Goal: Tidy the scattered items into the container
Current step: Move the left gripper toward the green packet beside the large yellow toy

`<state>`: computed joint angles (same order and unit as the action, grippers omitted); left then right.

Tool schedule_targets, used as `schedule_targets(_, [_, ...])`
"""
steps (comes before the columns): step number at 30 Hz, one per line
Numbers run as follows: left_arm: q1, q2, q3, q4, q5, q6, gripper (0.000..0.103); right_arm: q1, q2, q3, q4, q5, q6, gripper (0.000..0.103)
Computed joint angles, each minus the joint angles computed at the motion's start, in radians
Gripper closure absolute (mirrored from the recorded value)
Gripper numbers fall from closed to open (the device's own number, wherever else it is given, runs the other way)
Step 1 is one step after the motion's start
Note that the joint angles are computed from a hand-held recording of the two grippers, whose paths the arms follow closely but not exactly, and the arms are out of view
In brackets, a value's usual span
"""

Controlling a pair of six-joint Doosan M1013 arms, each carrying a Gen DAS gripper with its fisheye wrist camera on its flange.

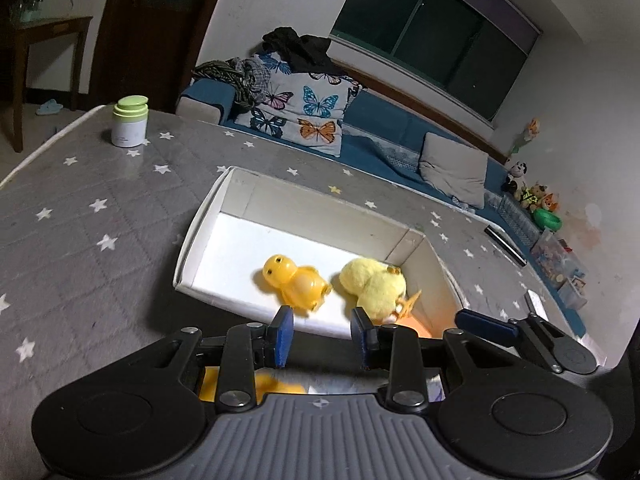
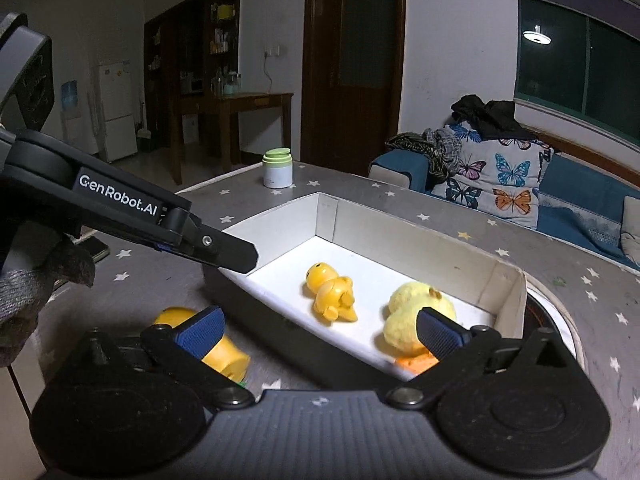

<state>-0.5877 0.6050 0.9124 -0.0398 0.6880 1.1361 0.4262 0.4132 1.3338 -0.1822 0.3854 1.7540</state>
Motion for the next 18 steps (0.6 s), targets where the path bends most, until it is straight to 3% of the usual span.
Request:
schedule_targets(3, [-0.005, -0.026, 0.047, -0.010, -0.015, 0.002, 0.069, 0.007, -0.022, 0.044, -0.034, -0.038, 0.039, 0.000])
schedule_targets(6, [-0.011, -0.049, 0.091, -0.008, -0.024, 0.008, 0.069, 0.008, -0.038, 0.077, 0.070, -0.054, -0.043, 0.000])
schedule_targets(11, [-0.025, -0.069, 0.133, -0.019, -0.008, 0.033, 0.069, 0.012, -0.036, 0.088, 0.219, 0.014, -0.174, 0.000])
schedule_targets(18, [-0.035, -0.054, 0.124, -0.051, 0.058, 0.081, 0.069, 0.029, -0.031, 0.105, 0.174, 0.047, -0.143, 0.000])
